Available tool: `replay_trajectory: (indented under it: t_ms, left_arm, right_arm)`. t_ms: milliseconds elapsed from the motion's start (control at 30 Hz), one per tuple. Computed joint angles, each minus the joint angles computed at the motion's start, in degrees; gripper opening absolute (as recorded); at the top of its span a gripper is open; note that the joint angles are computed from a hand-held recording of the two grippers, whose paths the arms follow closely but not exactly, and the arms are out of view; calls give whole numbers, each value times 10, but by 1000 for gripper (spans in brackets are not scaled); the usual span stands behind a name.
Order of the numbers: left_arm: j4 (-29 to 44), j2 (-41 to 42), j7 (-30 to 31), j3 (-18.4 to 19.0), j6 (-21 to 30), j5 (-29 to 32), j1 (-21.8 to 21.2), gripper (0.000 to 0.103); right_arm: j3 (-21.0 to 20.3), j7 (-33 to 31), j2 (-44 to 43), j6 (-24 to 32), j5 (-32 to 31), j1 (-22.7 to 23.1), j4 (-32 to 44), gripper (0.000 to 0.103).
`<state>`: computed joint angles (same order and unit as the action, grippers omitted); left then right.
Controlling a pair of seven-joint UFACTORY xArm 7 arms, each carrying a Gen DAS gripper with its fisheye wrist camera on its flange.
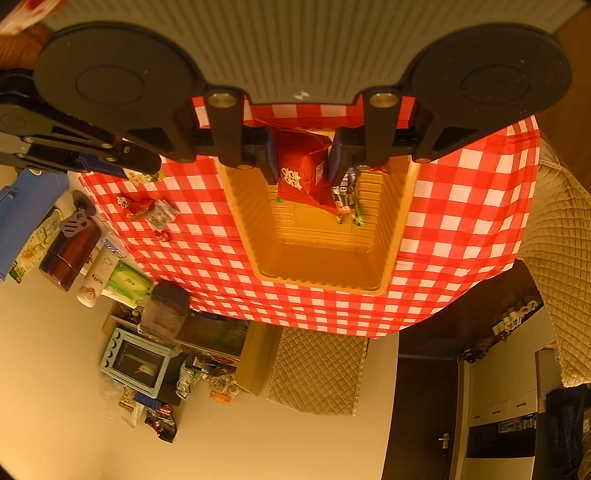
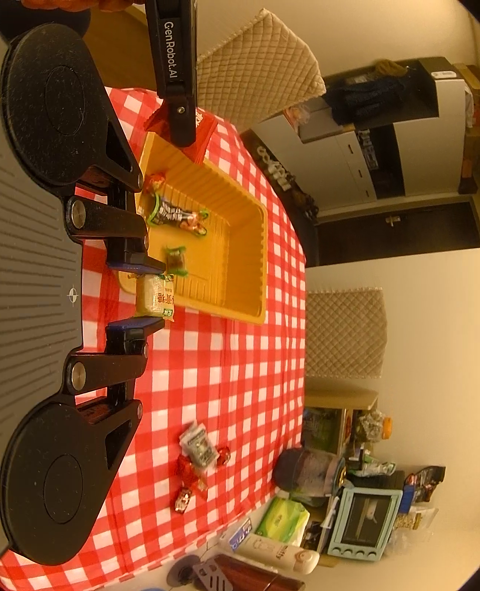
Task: Organize snacks
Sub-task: 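Carry both held snacks over the orange tray and open both tools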
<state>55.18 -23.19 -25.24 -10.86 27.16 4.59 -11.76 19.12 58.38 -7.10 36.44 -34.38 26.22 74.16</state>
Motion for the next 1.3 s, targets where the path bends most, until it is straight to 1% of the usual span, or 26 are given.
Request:
replay_trajectory:
  t_ms: [233,500,900,933,967,1000,1033,1200,1300]
  left_arm:
    - [4,17,5,9,-4,-1,5,25]
    - [29,70,27,23,-14,-5,9,25]
    - [72,156,50,35,-29,-2,7,26]
    - [76,162,50,36,-27,-1,7,26]
    - [79,166,47,35,-26,3,7,31]
    - [82,169,44,35,-24,8,8,34]
    - [81,169,45,36,-25,9,7,35]
    - [64,148,19,34,-30,39,15,35]
    - [53,131,7,35,-35,43,21,35]
  right_arm:
    - [-11,-14,45,-13,2,11,36,25]
    - [-48,-39,117,-31,11,40,92,25]
    - [-96,-71,180,-62,46,63,133,25]
    - [-98,-72,183,-62,48,65,135,25]
    - [-100,-73,185,-64,51,65,135,25]
    - [-101,-75,186,-66,54,66,134,25]
    - [-103,-75,186,-66,55,67,134,25]
    - [-105,-78,187,-69,61,70,129,25]
    - [-105,-85,193,-67,67,72,137,25]
